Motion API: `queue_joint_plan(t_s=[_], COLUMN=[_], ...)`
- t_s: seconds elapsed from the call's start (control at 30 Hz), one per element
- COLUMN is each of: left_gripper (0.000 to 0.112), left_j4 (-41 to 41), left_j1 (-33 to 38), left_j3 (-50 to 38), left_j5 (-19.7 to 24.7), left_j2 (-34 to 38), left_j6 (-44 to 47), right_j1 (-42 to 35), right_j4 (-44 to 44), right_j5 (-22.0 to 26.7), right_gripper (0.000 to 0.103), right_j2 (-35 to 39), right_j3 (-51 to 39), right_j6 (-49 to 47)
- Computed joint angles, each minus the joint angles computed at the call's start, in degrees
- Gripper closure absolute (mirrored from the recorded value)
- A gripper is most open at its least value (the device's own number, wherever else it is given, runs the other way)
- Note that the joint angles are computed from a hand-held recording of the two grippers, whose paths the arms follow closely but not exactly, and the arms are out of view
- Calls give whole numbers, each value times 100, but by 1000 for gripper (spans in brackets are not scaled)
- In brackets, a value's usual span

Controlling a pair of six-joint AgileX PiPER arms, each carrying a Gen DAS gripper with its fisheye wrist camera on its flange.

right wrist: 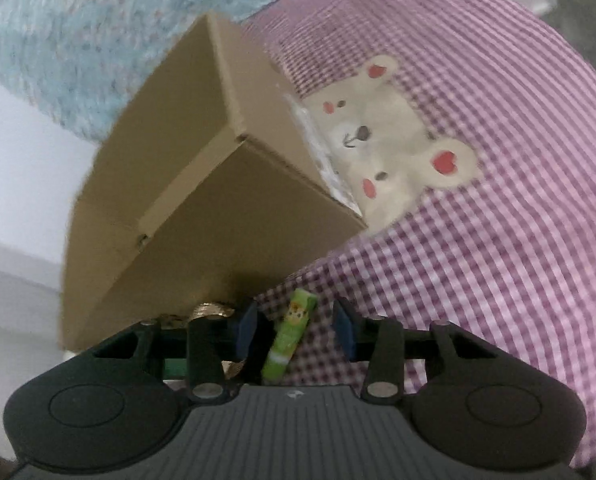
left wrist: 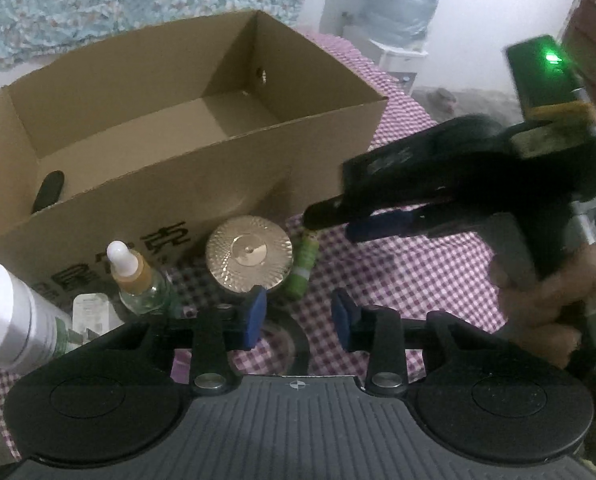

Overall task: Organize rigid objects
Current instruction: 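Grasp the green lip balm tube with the right gripper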

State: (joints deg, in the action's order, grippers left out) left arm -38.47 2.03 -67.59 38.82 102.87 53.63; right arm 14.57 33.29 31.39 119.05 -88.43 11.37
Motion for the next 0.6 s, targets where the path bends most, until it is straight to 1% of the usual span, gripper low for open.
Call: queue_joint_plan(t_s=[0.07, 0.1, 0.17, 0.23, 0.3, 0.4, 0.53, 0.6], left_gripper=[77, 77, 77, 77, 77, 77, 77, 77], left_j4=[-41, -44, -100, -99, -92, -58, 75, 125], left_j1=[33, 50, 74, 54, 41, -12, -212, -320], left_j3=[131, 124, 188, 196, 139, -38, -245, -379], left_j5=[-24, -17, -16, -9, 50, 273, 463, 566], left_j2=[-81, -70, -104, -112, -72, 73, 280, 405], left_j6=[57, 68, 152, 168, 197, 228, 122, 19], right_j1=[173, 256, 413, 501, 500, 389, 224, 123], right_j4=[-760, -1060, -1610, -1879, -1785, -1319, -662, -160], right_j5=[126, 202, 223, 216, 216, 176, 35, -35], right_gripper=[61, 66, 71, 75, 79, 82, 83, 85], right_j2=[199, 307, 381, 384, 345, 197, -96, -75], right_j3=[-313, -482, -643, -655, -571, -265, 307, 451], right_j6=[449, 617, 877, 949, 731, 307, -258, -658])
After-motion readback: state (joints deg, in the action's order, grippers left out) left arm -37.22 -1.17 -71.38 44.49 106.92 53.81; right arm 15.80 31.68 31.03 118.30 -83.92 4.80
